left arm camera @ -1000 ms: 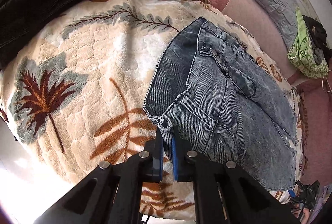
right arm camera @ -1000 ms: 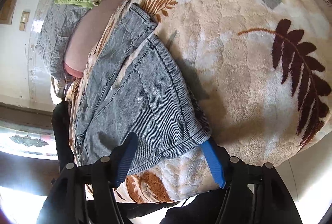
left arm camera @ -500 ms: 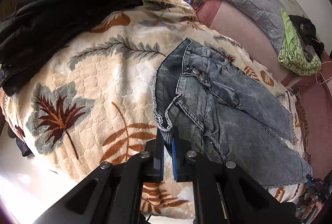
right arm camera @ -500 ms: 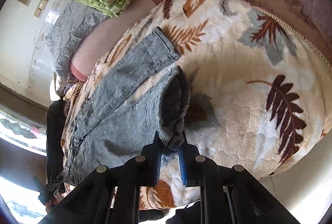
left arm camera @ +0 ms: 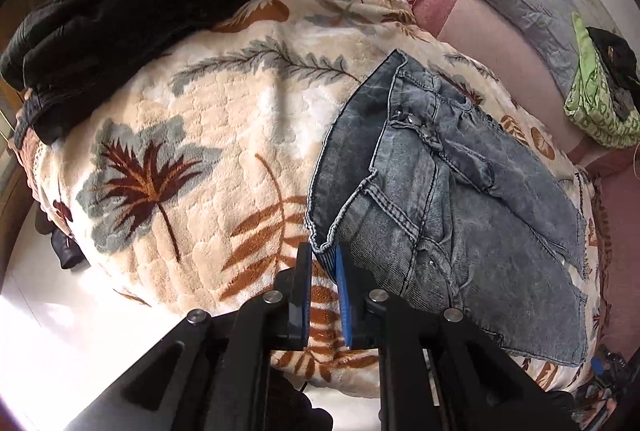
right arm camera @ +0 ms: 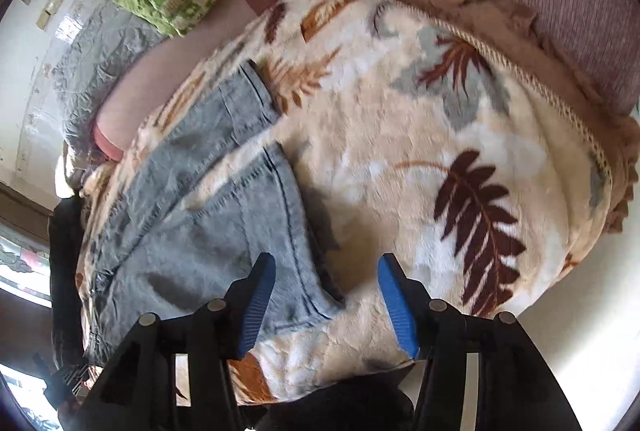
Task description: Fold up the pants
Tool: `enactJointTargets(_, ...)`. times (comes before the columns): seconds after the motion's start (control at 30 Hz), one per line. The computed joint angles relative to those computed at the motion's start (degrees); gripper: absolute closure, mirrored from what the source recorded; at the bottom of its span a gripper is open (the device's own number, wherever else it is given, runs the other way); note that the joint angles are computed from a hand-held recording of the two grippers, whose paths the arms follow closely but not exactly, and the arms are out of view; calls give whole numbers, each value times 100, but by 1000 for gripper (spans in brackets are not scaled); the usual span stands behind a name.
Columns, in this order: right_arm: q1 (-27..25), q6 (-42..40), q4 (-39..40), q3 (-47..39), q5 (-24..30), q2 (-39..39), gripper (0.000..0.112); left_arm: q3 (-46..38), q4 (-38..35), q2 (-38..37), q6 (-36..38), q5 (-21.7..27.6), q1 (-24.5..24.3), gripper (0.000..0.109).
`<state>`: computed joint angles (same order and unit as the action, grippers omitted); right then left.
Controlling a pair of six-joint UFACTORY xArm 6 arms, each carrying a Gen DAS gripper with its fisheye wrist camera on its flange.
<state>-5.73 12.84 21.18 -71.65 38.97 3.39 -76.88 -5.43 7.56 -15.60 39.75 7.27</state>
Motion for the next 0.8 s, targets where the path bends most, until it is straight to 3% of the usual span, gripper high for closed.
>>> enactJointTargets(0.07, 40, -544, 664, -321, 74, 148, 43, 12, 583, -139, -331, -254, -143, 95)
enactJointTargets(0.17, 108, -1543, 1972, -908, 520, 663, 42, 34, 927, -301, -454, -572, -331, 94)
enactJointTargets(0.2, 100, -1672, 2286, -1122, 810, 901, 42, 63, 985, -339, -431, -703, -399, 89)
enactJointTargets(0.27, 57, -1333, 2196, -1425, 1244, 1368, 42, 44, 727, -317, -105, -816, -518, 70)
enactJointTargets(0.33, 17, -1190, 2237, -1214, 1120, 1461, 45, 118, 681, -266, -63, -944, -617, 47)
enactJointTargets(0.37, -11, -1323, 2509, -1059, 976, 1367, 46, 94, 798, -162, -93, -888, -679, 44)
enactJointTargets(0.43, 2, -1209, 2332, -1001, 958, 1242, 45, -272, 847, 334, 149, -260, -751, 43)
enactJointTargets(0.5, 109, -892, 1628, -1165, 938, 1198, 45, -695, 883, 878, 123, 577, -747, 46)
enactJointTargets(0.53, 147, -969, 1610, -1268, 954, 1209, 45, -675, 860, 953, 78, 650, -727, 48)
enactJointTargets(0.73, 169, -1360, 1937, -1987, 925, 1822, 30, -257, 1212, 466, -174, -202, -747, 48)
enactJointTargets(0.8, 7, -1169, 2199, -2076, 1078, 2150, 30, -236, 1379, 451, -205, -438, -770, 40)
